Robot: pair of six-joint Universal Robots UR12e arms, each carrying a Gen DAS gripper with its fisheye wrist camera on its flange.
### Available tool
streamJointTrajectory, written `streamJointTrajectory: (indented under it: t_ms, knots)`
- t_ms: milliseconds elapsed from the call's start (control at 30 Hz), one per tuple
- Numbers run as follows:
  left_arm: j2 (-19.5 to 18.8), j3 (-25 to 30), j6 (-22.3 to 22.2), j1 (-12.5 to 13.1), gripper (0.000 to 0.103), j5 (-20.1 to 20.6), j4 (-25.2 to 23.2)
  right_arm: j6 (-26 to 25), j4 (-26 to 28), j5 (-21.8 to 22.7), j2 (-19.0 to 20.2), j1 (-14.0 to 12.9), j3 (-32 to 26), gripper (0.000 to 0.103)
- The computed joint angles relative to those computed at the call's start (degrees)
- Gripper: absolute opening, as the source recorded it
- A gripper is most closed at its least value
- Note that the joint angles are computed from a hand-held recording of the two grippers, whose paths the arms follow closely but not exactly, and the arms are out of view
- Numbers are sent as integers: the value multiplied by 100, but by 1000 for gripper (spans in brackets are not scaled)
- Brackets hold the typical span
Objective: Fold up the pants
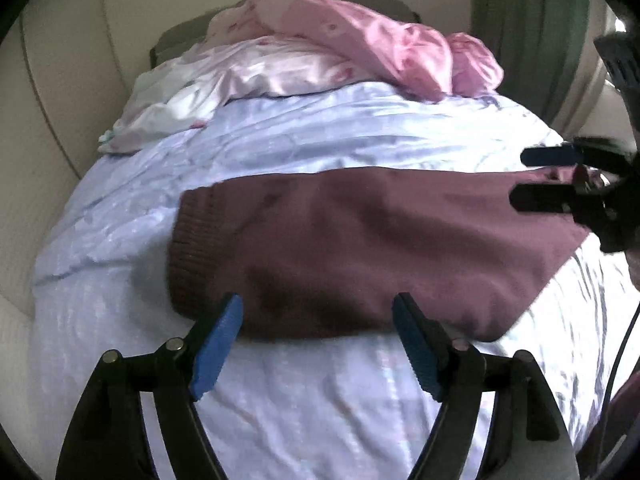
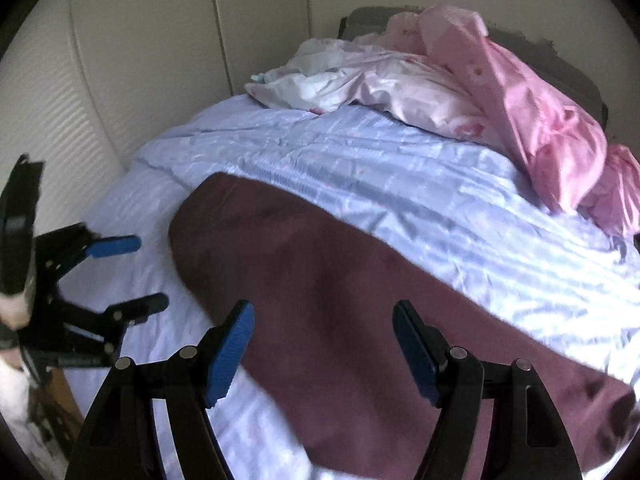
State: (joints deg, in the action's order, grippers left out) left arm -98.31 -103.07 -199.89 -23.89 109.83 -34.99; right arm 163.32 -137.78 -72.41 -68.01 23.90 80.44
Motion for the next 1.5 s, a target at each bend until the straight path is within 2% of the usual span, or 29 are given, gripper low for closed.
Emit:
streamJointTrajectory:
  t_ms: [133,367,500,667,867,1000,1100,1167,1333,1400,1433,1500]
  knots:
    - [-144,60,104,-301,77,157,-50,8,-287,188,-419,-206,755,72]
    - [-494,233,206,-794,77,165,-22,-151,-636,-140,-935,-478,1730,72]
    - [-823,551,110,-1071,77,301,41,-193,-743,-283,-1192,-750,2128,72]
    - [-1298,1164,139,-1271,77,127,254,123,-1089,-86,-1494,-1239,2550,72]
    - [-1891,2054,281,-1411,79,-9,183,1024,-1792,149,-1702,-1993,2955,72]
    - [-2373,2708,633,-1548,80,130,235,1739,-2277,163,-1667,-2415,3099,72]
    - [-2712,3209,708,-1617,80,256,123,2204,-2551,318,-1523,-2683,3091,72]
    - [-2943,3564,699,-1624,80,205,66,2501,-2703,516,-1419,-2864,3071,72]
    - [-3446,4383,592,-1599,80,125,-165,3715,-3270,1297,-1036,-3333,3034,73]
    - [-3627,4674,578,-1605,81,194,-260,4139,-3430,1417,-911,-3406,3006,73]
    - [-3718,4820,577,-1611,82,233,-307,4342,-3536,1441,-843,-3433,2998,80]
    - [-3868,5068,619,-1609,83,248,-395,4656,-3721,1461,-696,-3472,2957,87]
